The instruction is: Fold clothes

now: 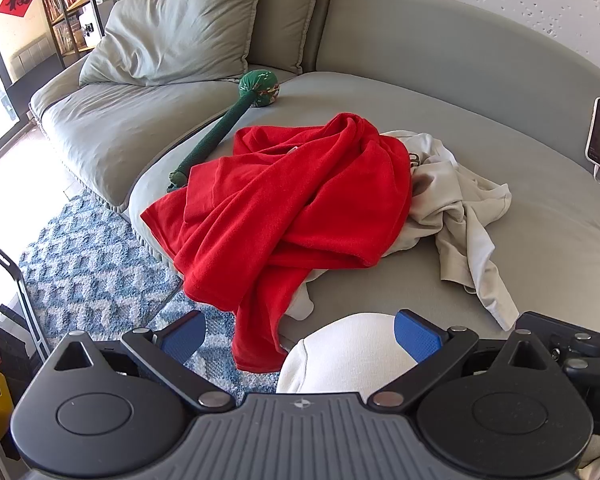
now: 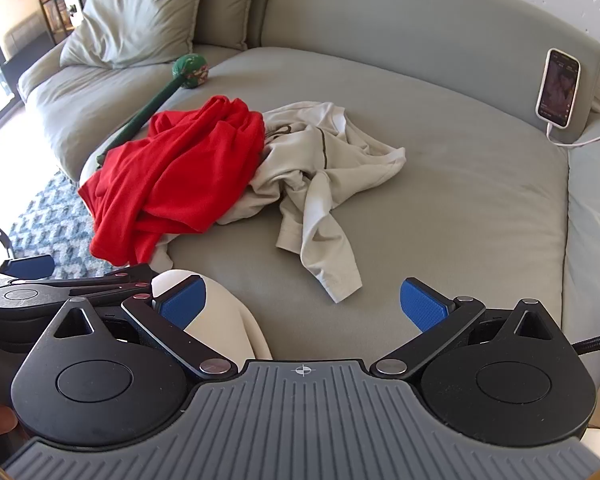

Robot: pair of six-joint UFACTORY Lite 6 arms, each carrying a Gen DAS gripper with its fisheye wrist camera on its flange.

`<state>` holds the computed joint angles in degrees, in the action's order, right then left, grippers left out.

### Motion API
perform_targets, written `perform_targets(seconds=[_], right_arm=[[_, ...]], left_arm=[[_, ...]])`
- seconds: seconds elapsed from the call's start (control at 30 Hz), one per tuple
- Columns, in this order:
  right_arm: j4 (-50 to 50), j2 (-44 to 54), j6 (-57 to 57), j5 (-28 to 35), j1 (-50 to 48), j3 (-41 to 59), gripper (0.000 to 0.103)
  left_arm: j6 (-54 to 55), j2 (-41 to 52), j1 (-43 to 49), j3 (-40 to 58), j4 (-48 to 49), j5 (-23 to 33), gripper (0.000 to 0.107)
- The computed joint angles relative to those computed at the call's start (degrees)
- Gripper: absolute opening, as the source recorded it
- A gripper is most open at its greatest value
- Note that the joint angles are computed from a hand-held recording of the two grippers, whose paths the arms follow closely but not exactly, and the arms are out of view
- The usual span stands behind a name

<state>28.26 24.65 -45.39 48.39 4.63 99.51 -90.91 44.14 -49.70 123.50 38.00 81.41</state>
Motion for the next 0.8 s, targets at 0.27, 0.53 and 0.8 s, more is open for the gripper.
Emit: perform_targets(seconds=[0.27, 0.53, 0.8], right_arm=[[-0.17, 0.14, 0.27, 0.28, 0.05, 0.22, 0.103], [-0.26, 0.01, 0.39, 0.31, 0.05, 0.07, 0.103], [-0.25, -0.20, 0.35, 0.39, -0.02, -0.14, 0.103]], left_arm=[[0.00, -0.02, -0.02, -0.06, 0.01, 0.05, 0.101], [0.20, 0.29, -0.02, 0.41, -0.10, 0.40, 0.101], [0.35, 0.40, 0.01, 0.66, -0.15, 0.58, 0.101]])
